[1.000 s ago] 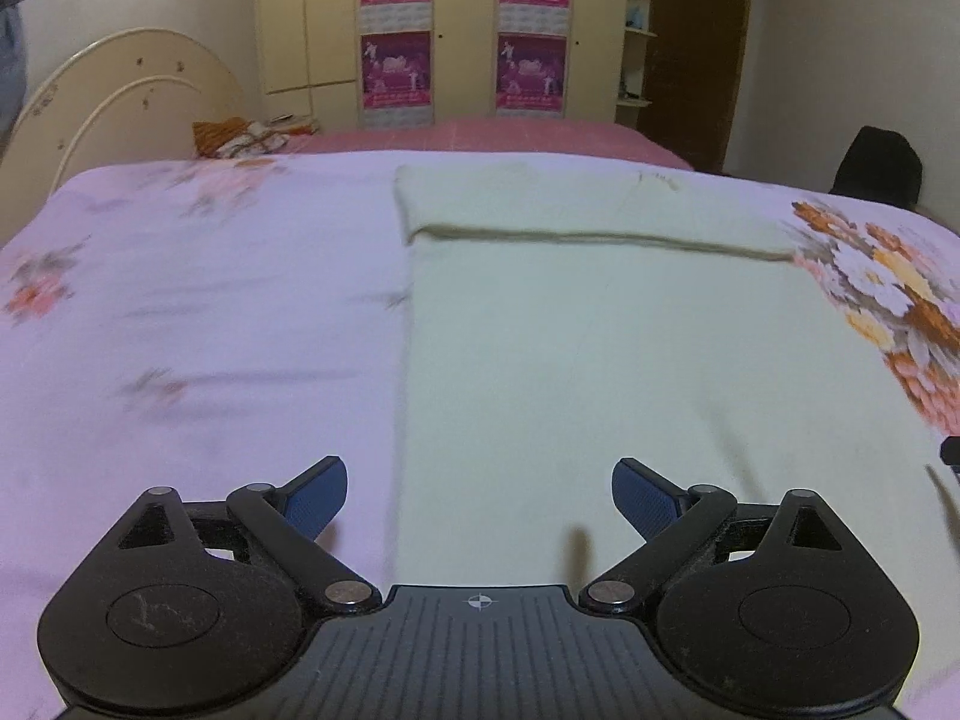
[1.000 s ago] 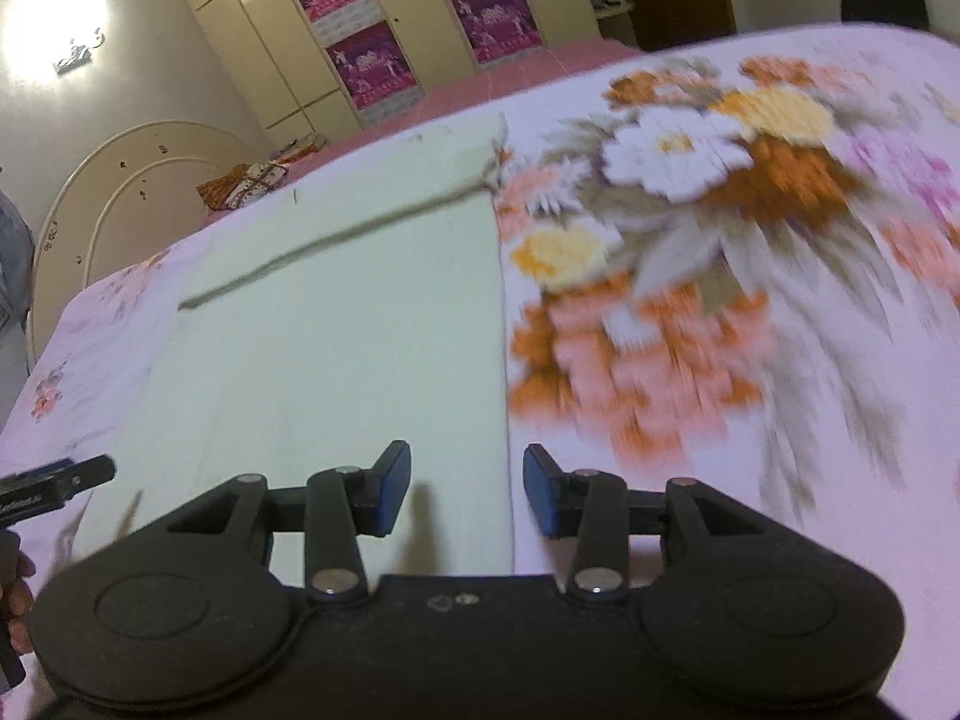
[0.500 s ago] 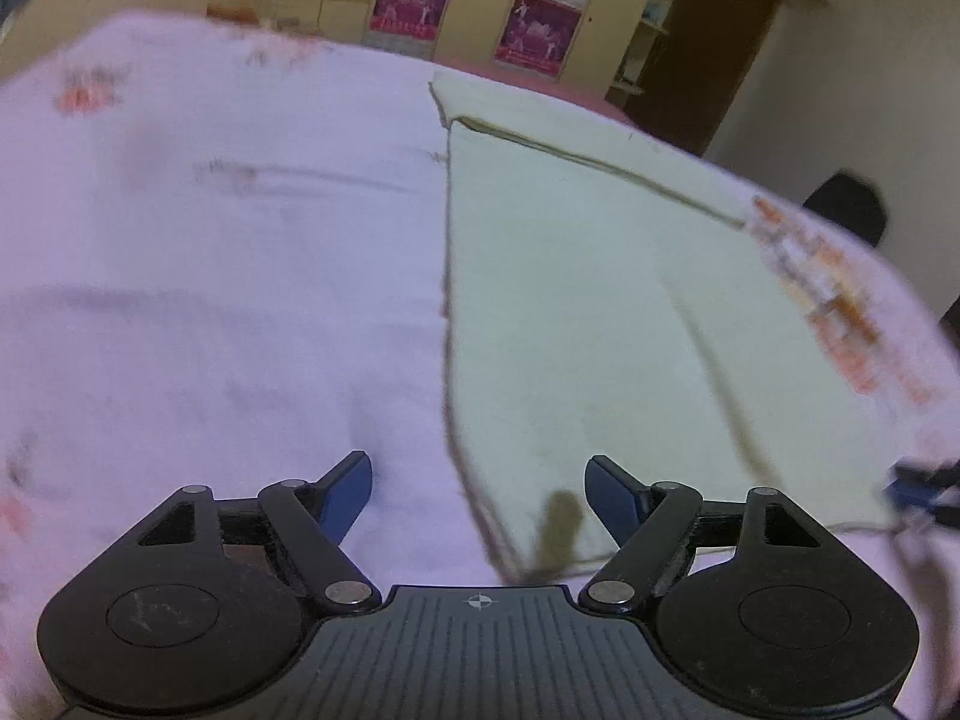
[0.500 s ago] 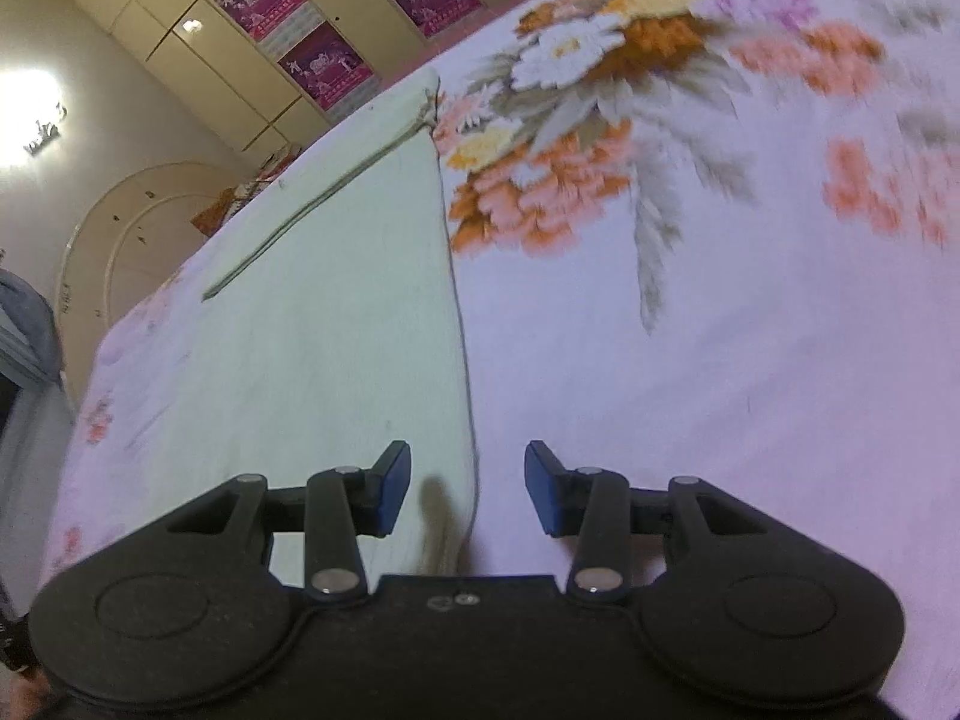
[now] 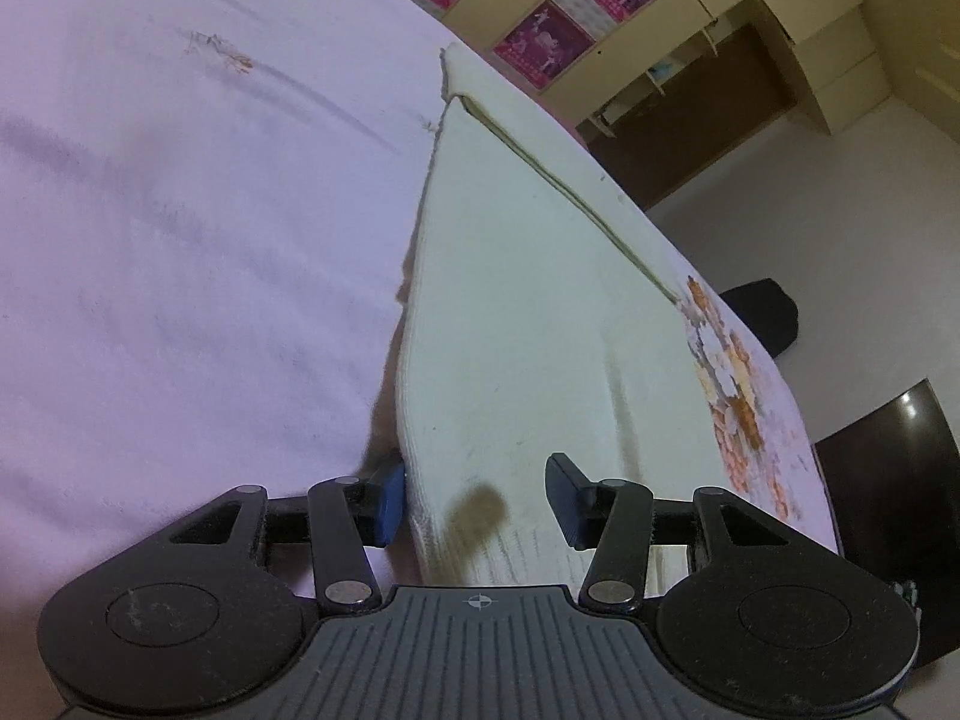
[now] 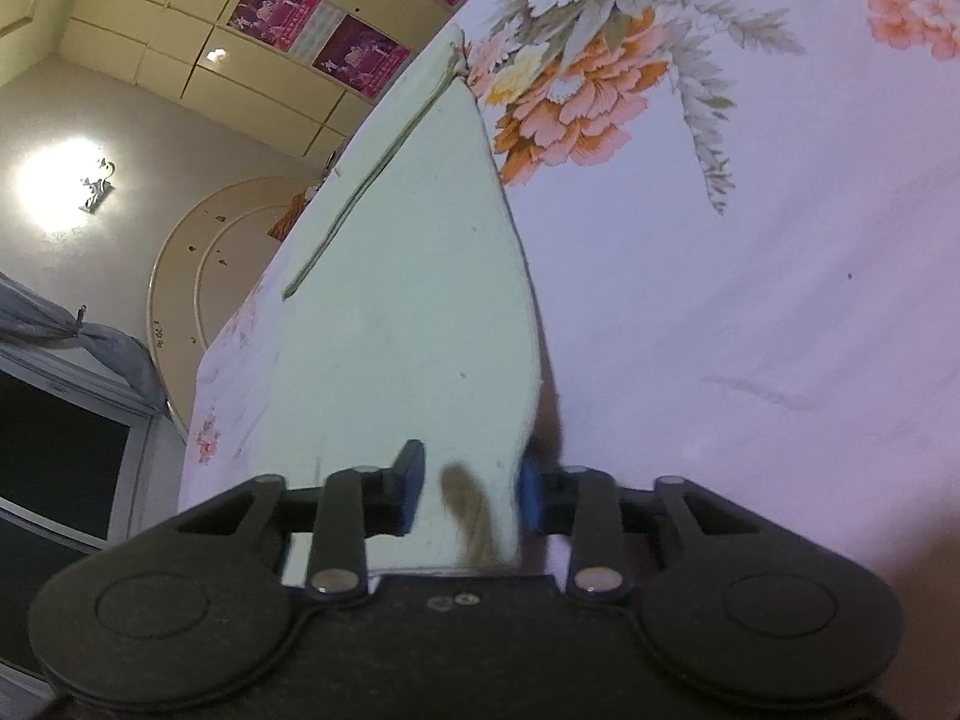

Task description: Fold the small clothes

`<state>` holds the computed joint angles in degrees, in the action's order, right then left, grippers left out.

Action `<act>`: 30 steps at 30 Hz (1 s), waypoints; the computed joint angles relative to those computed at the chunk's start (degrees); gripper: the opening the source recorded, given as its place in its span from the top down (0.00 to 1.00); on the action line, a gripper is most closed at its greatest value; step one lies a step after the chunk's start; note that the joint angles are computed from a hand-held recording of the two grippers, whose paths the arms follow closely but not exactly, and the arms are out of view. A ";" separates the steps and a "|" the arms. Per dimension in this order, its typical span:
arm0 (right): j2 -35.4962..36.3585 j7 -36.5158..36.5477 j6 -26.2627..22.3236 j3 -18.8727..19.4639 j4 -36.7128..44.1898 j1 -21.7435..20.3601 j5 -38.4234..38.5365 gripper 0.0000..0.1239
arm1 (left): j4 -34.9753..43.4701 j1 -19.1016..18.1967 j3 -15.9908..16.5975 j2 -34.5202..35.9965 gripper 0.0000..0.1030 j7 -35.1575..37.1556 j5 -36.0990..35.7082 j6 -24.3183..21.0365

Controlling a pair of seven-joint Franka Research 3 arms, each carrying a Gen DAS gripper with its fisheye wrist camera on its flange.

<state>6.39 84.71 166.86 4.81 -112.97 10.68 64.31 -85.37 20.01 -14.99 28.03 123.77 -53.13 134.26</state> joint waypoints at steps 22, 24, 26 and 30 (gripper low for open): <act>-3.41 -10.14 4.95 1.09 -0.41 1.39 0.09 0.96 | -6.47 0.32 -0.48 -6.08 0.95 15.45 -15.74 7.30; -3.19 -10.30 5.74 0.56 -0.68 1.99 -0.40 0.96 | -6.02 -2.04 1.79 -4.88 0.95 10.62 -10.60 7.92; -2.45 -1.08 4.81 -0.80 -2.12 2.37 -9.25 0.96 | -5.92 -3.83 3.51 -3.24 0.95 4.56 -4.33 8.16; -1.42 6.93 2.98 -1.16 -3.08 1.76 -14.84 0.96 | -6.28 -1.86 1.29 -3.40 0.95 3.73 -5.91 8.99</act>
<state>4.97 91.64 169.84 3.65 -116.05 12.45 49.47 -91.65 18.14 -13.69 24.63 127.50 -59.05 143.24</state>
